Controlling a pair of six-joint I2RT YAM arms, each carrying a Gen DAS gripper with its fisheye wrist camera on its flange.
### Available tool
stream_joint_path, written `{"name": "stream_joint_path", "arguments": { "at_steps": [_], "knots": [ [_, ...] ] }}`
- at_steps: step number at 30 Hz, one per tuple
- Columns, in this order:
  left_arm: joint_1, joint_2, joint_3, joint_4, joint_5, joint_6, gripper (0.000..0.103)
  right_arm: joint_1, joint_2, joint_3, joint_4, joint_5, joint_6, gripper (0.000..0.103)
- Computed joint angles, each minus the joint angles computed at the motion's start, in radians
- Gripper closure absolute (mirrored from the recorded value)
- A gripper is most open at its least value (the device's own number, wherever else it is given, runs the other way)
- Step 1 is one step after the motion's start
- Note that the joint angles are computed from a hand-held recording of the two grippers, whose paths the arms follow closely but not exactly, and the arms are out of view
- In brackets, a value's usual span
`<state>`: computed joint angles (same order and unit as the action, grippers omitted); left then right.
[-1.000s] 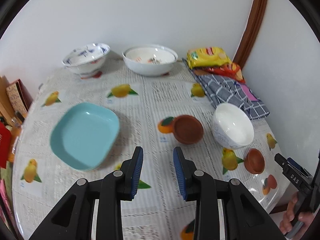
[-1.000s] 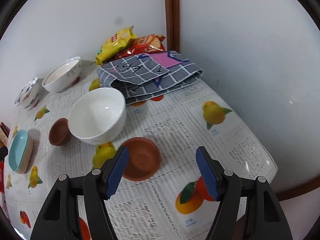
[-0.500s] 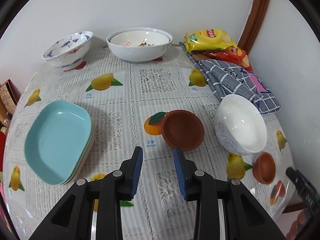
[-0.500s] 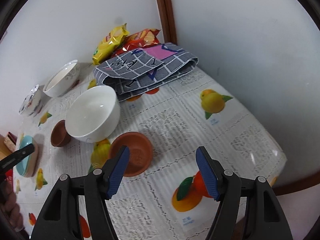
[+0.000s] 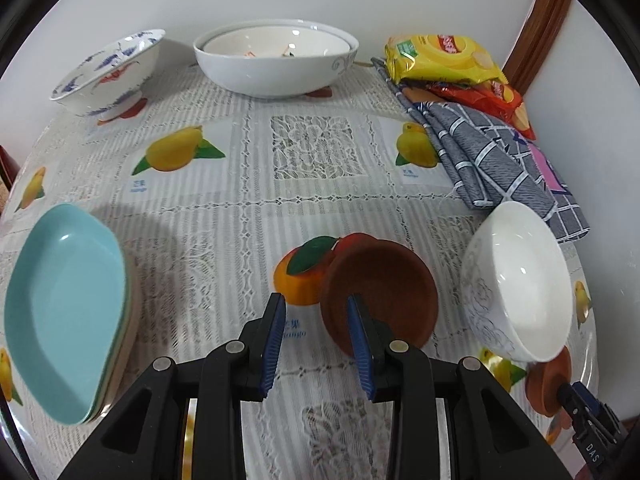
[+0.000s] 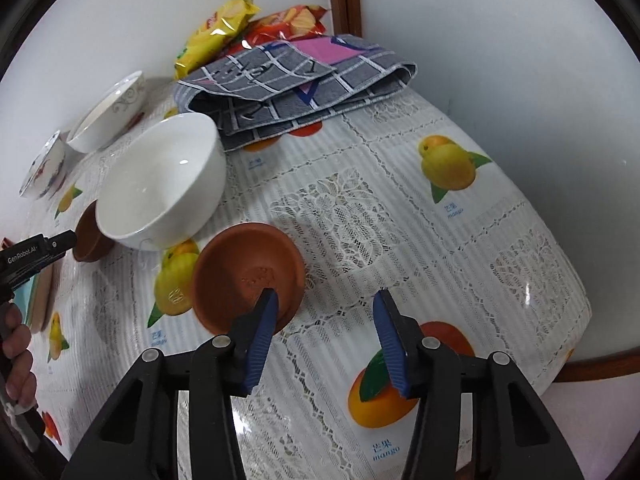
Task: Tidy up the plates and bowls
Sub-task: 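Grasp a brown clay dish rim with the left tool while the right tool grasps another brown dish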
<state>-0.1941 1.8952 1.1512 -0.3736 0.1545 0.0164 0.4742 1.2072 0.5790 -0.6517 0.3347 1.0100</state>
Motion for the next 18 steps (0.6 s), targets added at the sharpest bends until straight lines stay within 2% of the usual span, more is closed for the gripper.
{"name": "stream_joint_path", "arguments": {
  "at_steps": [8, 14, 18],
  "knots": [
    [-0.025, 0.106, 0.085, -0.013, -0.027, -0.002, 0.072, -0.069, 0.052, -0.014, 0.069, -0.069, -0.013, 0.059],
    [-0.045, 0.114, 0.091, 0.016, -0.036, 0.022, 0.074, -0.061, 0.117, 0.027, 0.060, -0.034, -0.006, 0.060],
    [-0.048, 0.118, 0.096, 0.014, -0.018, 0.038, 0.083, -0.048, 0.149, 0.052, 0.070, -0.017, -0.023, 0.070]
  ]
}}
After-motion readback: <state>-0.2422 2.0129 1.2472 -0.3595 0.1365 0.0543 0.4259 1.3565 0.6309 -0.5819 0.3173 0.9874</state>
